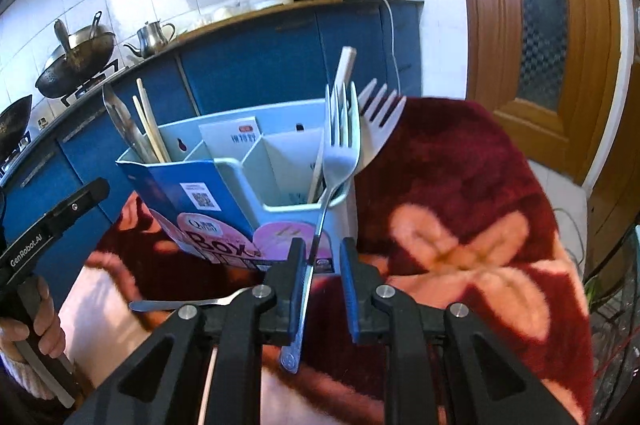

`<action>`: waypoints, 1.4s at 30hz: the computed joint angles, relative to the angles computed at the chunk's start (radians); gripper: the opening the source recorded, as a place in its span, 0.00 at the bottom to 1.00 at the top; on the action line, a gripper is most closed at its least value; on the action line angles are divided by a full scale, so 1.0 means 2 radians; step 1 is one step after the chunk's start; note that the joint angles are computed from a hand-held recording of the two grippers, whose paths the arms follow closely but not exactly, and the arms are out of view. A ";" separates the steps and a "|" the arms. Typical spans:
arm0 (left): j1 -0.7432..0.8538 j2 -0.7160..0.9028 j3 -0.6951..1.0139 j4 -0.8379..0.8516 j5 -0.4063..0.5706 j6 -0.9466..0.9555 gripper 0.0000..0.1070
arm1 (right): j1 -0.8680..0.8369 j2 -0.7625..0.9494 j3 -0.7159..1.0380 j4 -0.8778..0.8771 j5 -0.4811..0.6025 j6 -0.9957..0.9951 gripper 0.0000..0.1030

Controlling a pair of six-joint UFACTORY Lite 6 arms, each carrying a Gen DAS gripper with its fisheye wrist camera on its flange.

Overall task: Organize utensils
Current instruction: 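Lower the silver knife into the caddy and open the right tool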

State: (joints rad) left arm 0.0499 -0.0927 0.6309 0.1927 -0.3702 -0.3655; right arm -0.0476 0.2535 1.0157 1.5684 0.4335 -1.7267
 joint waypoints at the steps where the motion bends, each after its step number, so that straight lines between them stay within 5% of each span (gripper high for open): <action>1: 0.001 0.002 0.001 0.002 0.000 -0.002 0.44 | 0.000 0.007 0.008 -0.013 0.003 0.013 0.19; 4: 0.000 0.006 0.002 0.003 -0.001 -0.004 0.44 | 0.000 0.027 0.031 -0.044 0.014 0.048 0.19; 7: 0.000 0.008 0.003 0.003 -0.002 -0.003 0.44 | -0.005 0.042 0.048 -0.069 0.032 0.077 0.08; 14: 0.004 0.014 0.006 0.018 -0.002 -0.019 0.44 | -0.014 0.010 0.012 -0.032 0.047 0.036 0.03; 27: 0.004 0.021 0.007 0.021 -0.005 -0.026 0.44 | -0.014 -0.097 -0.053 0.184 0.071 -0.158 0.03; 33: 0.004 0.021 0.007 0.023 -0.005 -0.028 0.44 | 0.026 -0.056 -0.005 0.332 0.067 -0.288 0.03; 42: 0.009 0.035 0.011 0.050 -0.014 -0.055 0.44 | 0.065 0.050 0.078 0.435 0.072 -0.389 0.03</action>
